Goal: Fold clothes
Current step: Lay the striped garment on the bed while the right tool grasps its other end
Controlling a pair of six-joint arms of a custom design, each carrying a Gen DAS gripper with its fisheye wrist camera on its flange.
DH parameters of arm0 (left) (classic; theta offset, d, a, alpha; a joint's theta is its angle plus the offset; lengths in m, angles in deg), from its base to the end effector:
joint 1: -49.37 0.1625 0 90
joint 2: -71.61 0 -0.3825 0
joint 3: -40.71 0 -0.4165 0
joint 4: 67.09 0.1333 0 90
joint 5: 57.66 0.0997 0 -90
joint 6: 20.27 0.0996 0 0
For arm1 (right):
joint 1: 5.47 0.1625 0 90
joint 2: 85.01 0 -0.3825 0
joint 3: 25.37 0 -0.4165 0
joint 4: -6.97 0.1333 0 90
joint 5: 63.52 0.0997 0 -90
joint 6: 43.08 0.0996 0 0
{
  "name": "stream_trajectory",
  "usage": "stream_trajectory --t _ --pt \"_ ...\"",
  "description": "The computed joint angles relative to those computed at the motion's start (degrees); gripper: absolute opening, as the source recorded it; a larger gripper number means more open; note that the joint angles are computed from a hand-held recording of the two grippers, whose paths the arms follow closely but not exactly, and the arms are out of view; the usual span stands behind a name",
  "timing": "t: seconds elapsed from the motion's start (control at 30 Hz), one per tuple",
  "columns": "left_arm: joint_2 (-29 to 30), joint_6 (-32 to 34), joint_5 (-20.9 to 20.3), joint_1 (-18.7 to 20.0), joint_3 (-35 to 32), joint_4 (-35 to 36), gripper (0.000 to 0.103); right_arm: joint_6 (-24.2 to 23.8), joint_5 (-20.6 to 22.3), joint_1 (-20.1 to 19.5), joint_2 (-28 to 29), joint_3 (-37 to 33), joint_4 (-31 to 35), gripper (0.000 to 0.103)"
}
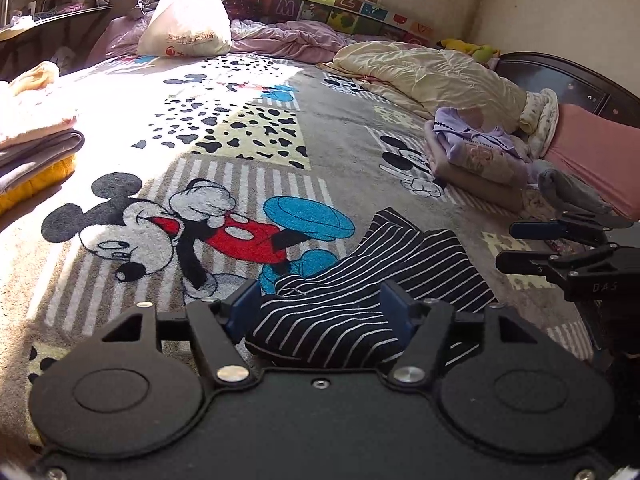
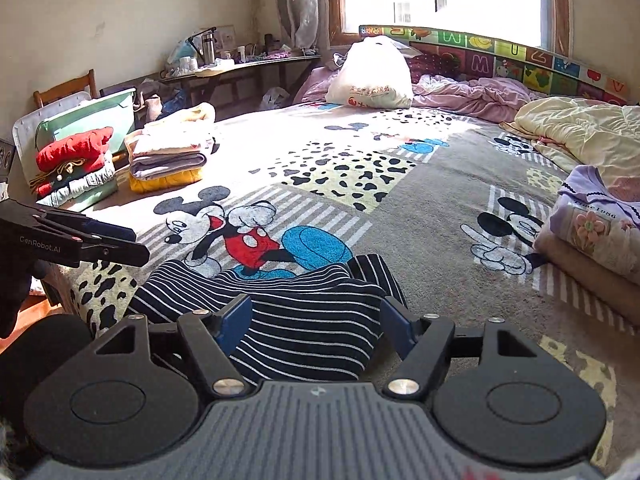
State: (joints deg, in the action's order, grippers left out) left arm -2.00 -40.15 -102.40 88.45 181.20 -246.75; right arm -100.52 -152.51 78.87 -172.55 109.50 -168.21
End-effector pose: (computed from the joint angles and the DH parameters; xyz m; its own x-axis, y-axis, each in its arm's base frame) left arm -0.1745 -0.4046 0.1204 -0.8614 0.1531 -0.4842 0.4496 0.6734 -0.5868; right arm 0.0911 -0.4497 0.2209 -0.6017 -0.6150 0.5097 -0.7976 0.4969 -0.3420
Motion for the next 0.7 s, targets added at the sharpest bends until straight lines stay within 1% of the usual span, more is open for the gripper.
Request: stream_trajectory --t 0.13,0.27,0.33,0.47,0.53,0.57,0.6,0.63,0.67,0.7 --pt "1.1 0.8 -4.3 4.6 -3.2 2.9 0.066 -0.8 -3.5 1.3 6.3 -5.5 1.0 0.071" --pt "1.7 2.3 -10.0 9.0 -6.9 7.8 0.066 -0.1 -5.3 1.8 11.0 -10.6 5.0 0.071" --pt "2.1 3.0 -12.8 11.1 -8.9 10.5 0.066 -0.1 -5.9 2.3 13.2 -13.7 8.9 0.071" --pt "3.0 4.2 -19.5 15.0 -13.0 17.2 0.066 1.4 -7.6 3.2 17.3 -20.0 17.4 0.071" --pt "3.6 5.2 -22.8 16.6 -14.5 19.7 0.065 2.1 -9.7 3.7 19.5 -23.1 21.7 0.067" --pt "3.6 6.2 -22.6 16.4 -14.4 19.8 0.061 2.4 -10.6 3.9 20.4 -24.6 24.1 0.065" --pt "3.4 7.3 -21.8 15.8 -13.9 19.6 0.043 2.3 -10.9 3.9 20.7 -25.1 25.7 0.057" --pt "3.2 8.5 -21.0 15.1 -13.5 19.4 0.036 1.8 -11.0 3.9 20.5 -25.1 26.5 0.051" --pt "3.0 9.6 -20.1 14.5 -13.0 19.1 0.032 1.3 -11.0 3.8 20.4 -25.0 27.2 0.049" --pt "2.3 10.9 -19.6 13.6 -11.7 17.5 0.024 0.3 -10.7 3.7 19.6 -24.2 27.2 0.043"
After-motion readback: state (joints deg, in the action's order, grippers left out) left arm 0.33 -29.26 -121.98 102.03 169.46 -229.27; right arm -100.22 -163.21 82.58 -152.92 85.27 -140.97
